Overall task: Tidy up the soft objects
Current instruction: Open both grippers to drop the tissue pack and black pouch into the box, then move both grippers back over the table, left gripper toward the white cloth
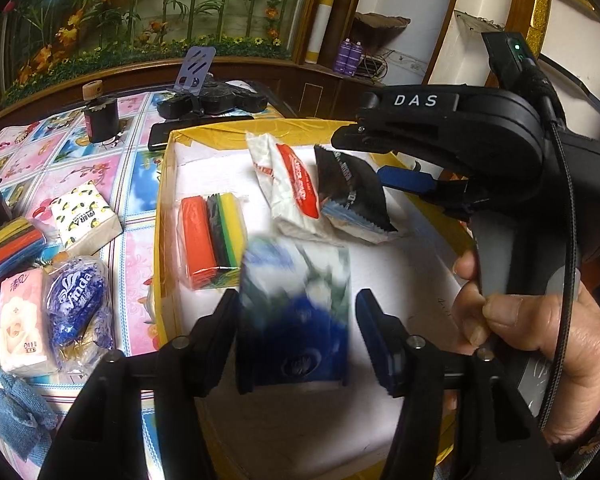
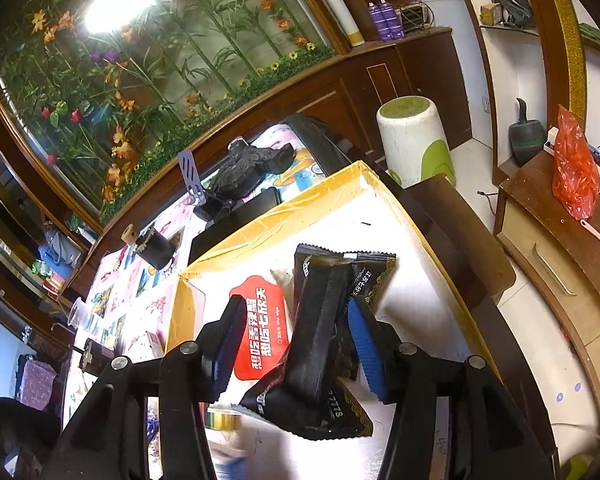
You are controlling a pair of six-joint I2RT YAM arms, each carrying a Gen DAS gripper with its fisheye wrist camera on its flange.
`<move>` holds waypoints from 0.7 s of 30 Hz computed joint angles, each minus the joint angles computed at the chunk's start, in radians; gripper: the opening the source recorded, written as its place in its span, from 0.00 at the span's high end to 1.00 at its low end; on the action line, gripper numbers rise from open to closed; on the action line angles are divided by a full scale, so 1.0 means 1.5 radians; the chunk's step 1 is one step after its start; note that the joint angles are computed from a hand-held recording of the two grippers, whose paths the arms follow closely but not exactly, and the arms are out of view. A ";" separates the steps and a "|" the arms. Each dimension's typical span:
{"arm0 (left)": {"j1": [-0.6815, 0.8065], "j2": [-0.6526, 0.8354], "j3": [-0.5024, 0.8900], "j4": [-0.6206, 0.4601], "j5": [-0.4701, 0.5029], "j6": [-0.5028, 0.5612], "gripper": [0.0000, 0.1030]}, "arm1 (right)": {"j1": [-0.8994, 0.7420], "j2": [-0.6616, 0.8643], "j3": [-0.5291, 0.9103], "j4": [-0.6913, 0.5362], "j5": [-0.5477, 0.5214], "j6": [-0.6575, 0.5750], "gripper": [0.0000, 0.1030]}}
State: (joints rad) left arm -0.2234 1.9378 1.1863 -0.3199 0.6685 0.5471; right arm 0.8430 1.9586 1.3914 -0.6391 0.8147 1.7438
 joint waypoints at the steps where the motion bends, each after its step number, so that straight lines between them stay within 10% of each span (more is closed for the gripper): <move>1: 0.002 -0.003 -0.004 0.007 0.005 -0.002 0.38 | 0.002 0.000 0.002 -0.005 0.004 0.002 0.45; 21: 0.048 -0.040 -0.054 0.121 0.025 -0.048 0.34 | 0.028 0.006 0.035 0.009 0.067 -0.059 0.43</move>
